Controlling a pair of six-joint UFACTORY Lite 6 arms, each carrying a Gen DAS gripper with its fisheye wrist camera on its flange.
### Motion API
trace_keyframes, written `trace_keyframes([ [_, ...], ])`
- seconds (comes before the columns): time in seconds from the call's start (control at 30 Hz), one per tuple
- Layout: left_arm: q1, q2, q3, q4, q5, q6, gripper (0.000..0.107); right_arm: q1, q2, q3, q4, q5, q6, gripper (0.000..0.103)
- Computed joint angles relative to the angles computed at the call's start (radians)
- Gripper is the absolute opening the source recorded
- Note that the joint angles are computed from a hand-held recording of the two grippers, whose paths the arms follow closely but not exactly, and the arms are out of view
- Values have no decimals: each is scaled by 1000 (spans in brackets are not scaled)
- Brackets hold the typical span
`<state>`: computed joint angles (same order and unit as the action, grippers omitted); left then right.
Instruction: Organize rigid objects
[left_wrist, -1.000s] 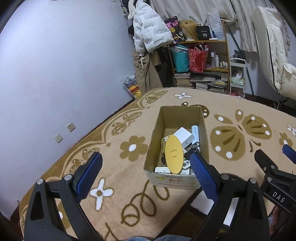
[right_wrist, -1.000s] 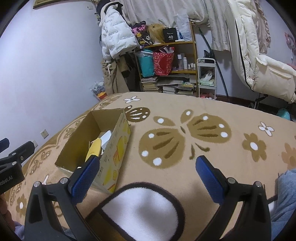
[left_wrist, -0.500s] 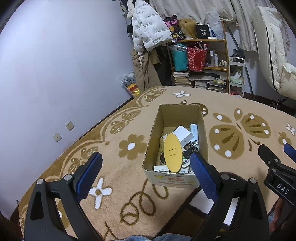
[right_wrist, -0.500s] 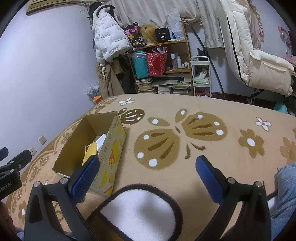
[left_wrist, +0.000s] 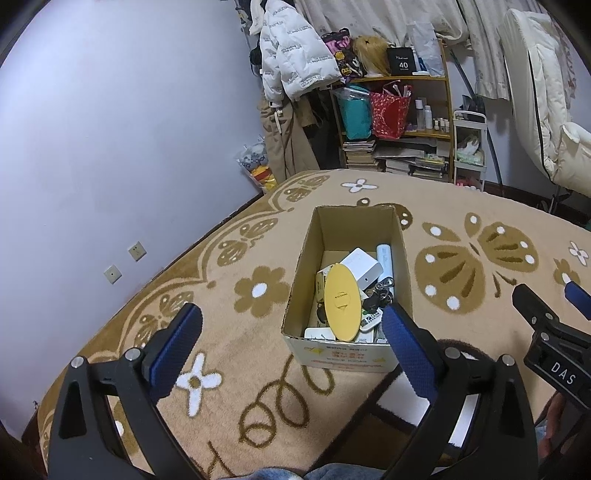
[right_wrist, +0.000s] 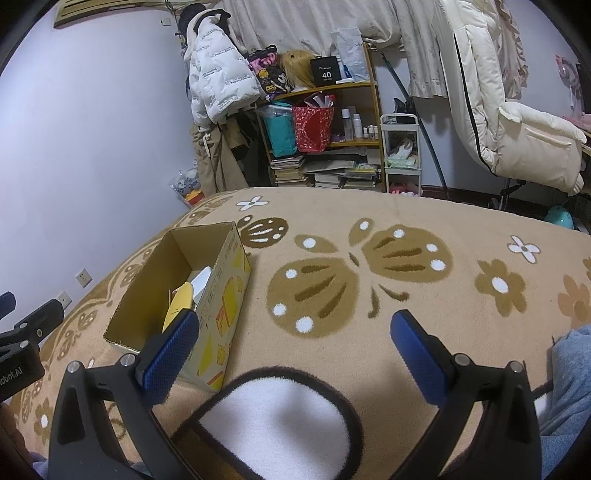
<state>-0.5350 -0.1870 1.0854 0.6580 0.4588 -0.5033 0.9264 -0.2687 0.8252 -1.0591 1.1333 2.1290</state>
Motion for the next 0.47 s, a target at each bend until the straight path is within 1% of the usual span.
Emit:
trace_keyframes([
  [0.47, -10, 7, -5, 29, 1, -18, 98, 0, 1, 1, 1, 1, -3, 103],
])
